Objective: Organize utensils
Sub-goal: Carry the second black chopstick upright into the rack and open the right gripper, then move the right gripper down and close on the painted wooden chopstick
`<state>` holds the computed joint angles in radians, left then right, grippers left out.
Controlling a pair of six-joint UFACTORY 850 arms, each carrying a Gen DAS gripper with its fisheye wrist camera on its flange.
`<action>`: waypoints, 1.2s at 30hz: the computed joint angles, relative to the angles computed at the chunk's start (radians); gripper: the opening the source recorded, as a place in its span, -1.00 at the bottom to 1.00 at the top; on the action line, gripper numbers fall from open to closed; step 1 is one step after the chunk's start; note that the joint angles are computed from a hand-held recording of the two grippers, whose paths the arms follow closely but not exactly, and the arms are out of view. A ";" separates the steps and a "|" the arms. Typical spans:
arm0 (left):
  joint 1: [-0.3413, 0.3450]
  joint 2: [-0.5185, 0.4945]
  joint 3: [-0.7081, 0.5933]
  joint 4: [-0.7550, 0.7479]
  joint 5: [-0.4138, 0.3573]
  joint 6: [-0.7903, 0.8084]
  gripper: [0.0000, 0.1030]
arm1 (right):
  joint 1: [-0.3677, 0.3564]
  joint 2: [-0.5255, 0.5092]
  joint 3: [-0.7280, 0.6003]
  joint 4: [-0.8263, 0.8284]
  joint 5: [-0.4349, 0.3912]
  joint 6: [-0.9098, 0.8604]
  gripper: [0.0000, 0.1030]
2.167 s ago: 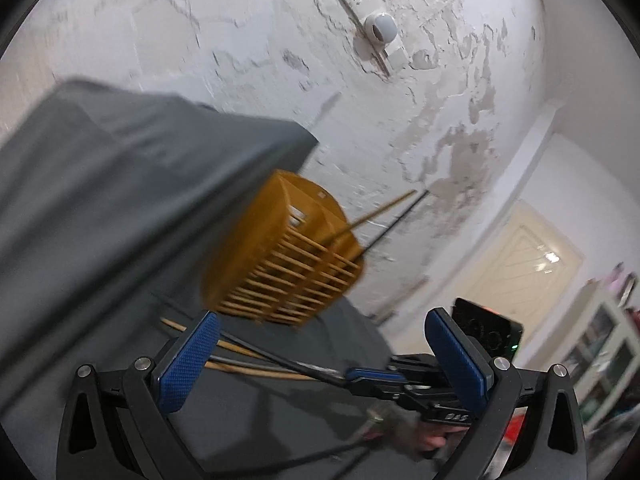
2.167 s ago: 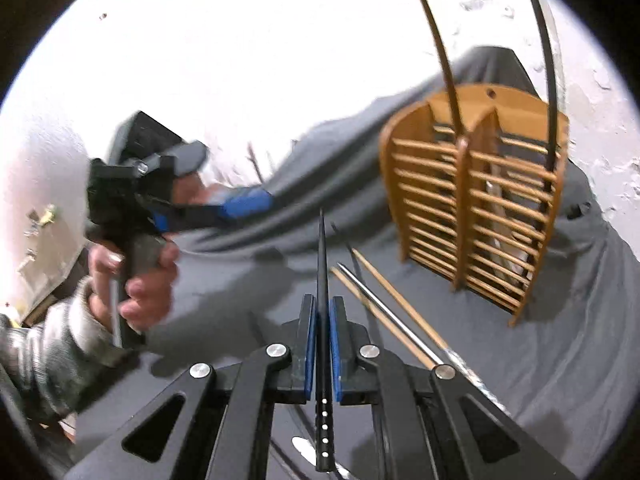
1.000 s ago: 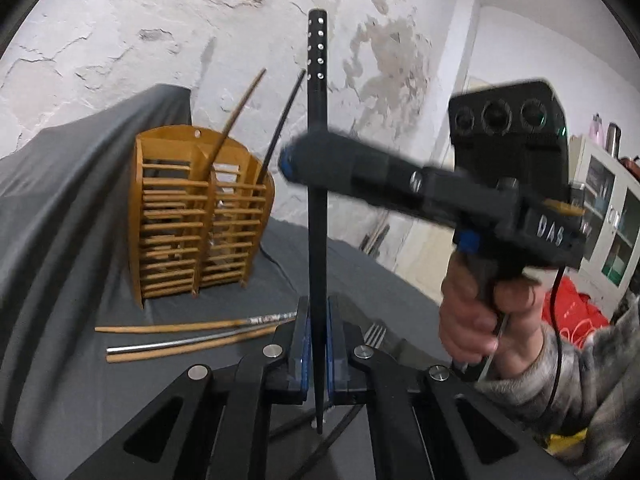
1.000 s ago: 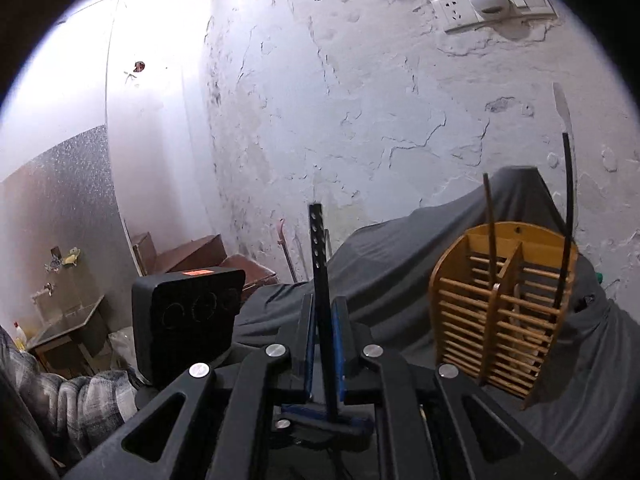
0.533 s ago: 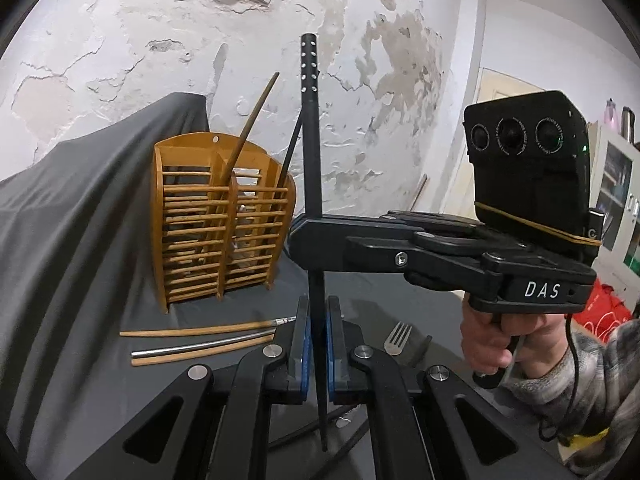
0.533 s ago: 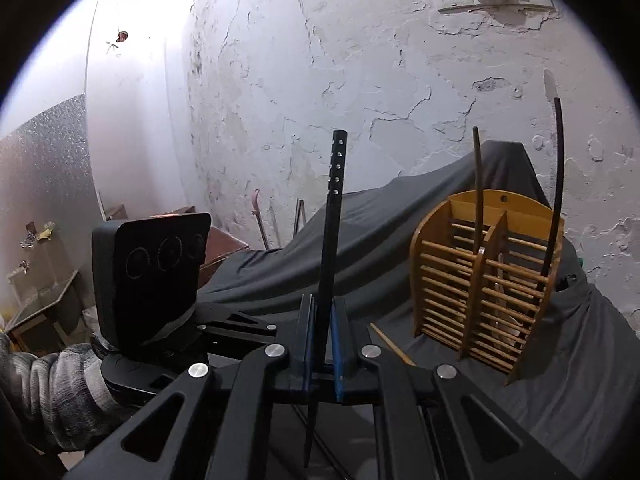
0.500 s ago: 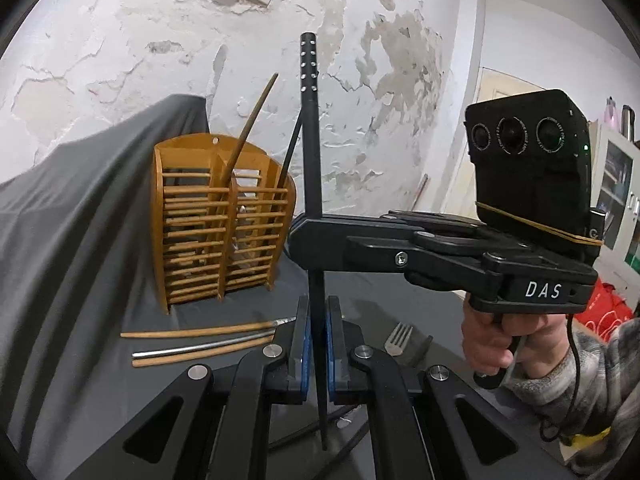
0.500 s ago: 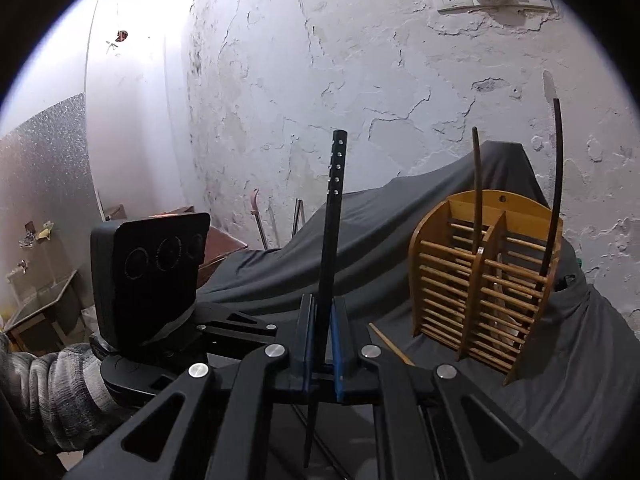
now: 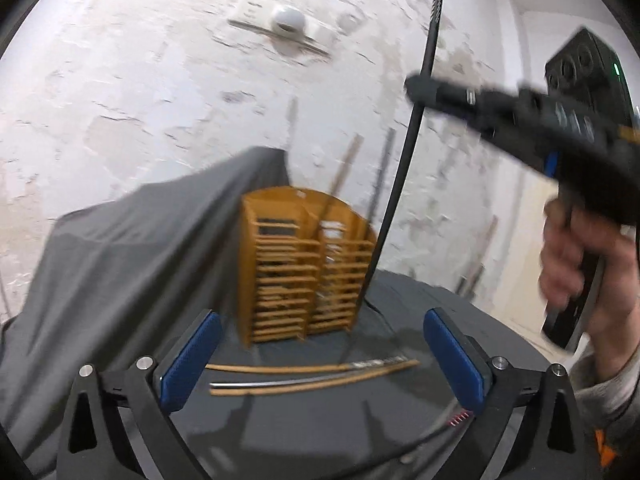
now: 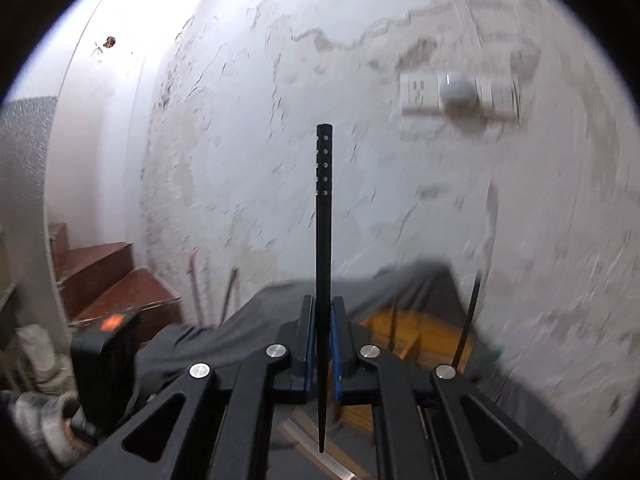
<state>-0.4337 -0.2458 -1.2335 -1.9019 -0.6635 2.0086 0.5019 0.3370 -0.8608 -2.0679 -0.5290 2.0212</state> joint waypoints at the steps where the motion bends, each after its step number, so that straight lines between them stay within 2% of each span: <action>1: 0.004 -0.001 0.000 -0.021 0.006 0.004 1.00 | -0.002 -0.018 -0.030 0.009 -0.011 -0.024 -0.85; 8: 0.037 -0.028 -0.034 -0.040 0.008 -0.068 1.00 | -0.041 -0.163 -0.208 0.134 -0.033 -0.236 -0.85; 12: 0.050 -0.026 -0.036 -0.031 -0.011 -0.100 1.00 | -0.047 -0.239 -0.251 0.153 -0.094 -0.291 -0.84; 20: 0.058 -0.018 -0.030 -0.033 -0.037 -0.108 1.00 | -0.053 -0.272 -0.258 0.198 -0.142 -0.286 -0.84; 24: 0.069 -0.015 -0.027 -0.042 -0.053 -0.121 1.00 | -0.062 -0.259 -0.251 0.224 -0.127 -0.280 -0.81; 29: 0.082 -0.015 -0.026 -0.051 -0.059 -0.136 1.00 | -0.048 -0.242 -0.246 0.237 -0.134 -0.306 -0.67; 32: 0.087 -0.018 -0.030 -0.050 -0.056 -0.145 1.00 | -0.024 -0.214 -0.230 0.235 -0.142 -0.333 -0.42; 34: 0.089 -0.020 -0.033 -0.039 -0.056 -0.155 1.00 | 0.000 -0.176 -0.200 0.233 -0.139 -0.357 -0.19; 36: 0.088 -0.019 -0.033 -0.035 -0.052 -0.153 1.00 | 0.020 -0.125 -0.152 0.235 -0.117 -0.380 -0.03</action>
<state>-0.3457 -0.2652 -1.2661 -1.9372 -0.7150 1.8552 0.5222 0.2120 -1.0128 -1.8332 -0.6463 1.6413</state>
